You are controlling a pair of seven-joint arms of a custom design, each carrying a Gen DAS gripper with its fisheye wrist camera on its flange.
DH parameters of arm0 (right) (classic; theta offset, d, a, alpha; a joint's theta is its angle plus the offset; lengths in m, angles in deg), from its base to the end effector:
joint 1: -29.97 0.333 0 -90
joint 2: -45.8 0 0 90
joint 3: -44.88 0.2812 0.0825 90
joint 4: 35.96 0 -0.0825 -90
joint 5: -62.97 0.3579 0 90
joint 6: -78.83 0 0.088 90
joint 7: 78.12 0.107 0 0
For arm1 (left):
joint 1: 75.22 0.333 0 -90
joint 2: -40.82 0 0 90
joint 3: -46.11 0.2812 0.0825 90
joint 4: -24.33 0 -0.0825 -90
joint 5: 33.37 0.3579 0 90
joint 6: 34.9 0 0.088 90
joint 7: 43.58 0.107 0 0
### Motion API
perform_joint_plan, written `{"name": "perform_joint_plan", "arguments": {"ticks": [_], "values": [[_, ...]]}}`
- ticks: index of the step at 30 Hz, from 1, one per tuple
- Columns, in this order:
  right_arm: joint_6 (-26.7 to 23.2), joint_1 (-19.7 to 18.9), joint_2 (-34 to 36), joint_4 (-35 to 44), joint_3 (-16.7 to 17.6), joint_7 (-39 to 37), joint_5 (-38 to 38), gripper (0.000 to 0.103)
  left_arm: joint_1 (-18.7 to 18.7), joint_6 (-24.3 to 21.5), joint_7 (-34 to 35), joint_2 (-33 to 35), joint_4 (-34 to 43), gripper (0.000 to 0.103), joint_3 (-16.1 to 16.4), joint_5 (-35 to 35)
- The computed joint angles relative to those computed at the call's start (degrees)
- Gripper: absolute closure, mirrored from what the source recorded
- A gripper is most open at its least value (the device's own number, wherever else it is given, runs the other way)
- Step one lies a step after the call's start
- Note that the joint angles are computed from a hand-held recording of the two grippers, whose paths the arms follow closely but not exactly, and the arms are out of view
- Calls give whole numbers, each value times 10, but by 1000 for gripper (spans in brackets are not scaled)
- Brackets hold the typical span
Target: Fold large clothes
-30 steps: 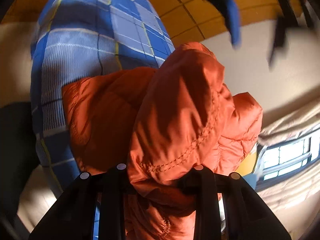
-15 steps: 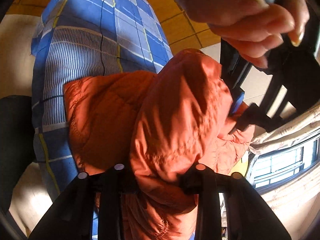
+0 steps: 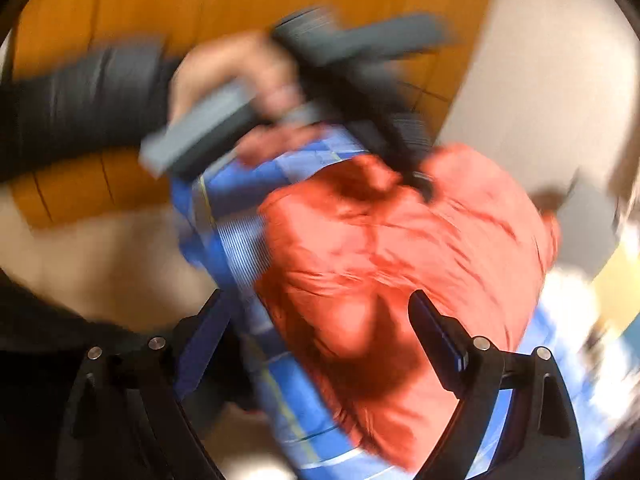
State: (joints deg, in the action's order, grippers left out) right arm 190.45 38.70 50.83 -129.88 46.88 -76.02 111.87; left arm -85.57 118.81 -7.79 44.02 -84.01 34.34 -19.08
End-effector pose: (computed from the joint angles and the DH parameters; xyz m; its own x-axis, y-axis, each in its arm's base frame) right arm 0.5666 0.1580 0.5695 0.9906 -0.1195 0.0664 -0.0296 -0.6615 -0.7493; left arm 0.5517 -0.2300 0.5341 0.2208 -0.8902 0.3985 -0.7130 -0.4261 -0.5568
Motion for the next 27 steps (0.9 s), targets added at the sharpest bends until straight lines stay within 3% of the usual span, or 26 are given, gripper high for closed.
{"name": "perform_joint_plan", "arguments": {"ticks": [1,4,7,16,20,25,27], "values": [[-4,-4,23,34,-4,39,5,13,-1,0,-14,-6,-9,98,1,9],[77,2,57,65,0,99,-13,15,-3,-6,-60,-18,-26,98,3,41],[104,7,81,82,7,135,-49,29,-6,-28,-137,-27,-37,98,3,90],[208,28,122,49,23,145,-113,30,-22,-64,-395,-23,-61,97,-11,267],[223,23,118,22,28,144,-100,29,-28,-50,-454,1,-60,96,-5,304],[265,26,113,-8,37,122,-78,28,-43,-80,-490,26,-46,96,1,353],[256,29,112,-4,35,131,-88,28,-48,-87,-506,28,-46,96,2,369]]}}
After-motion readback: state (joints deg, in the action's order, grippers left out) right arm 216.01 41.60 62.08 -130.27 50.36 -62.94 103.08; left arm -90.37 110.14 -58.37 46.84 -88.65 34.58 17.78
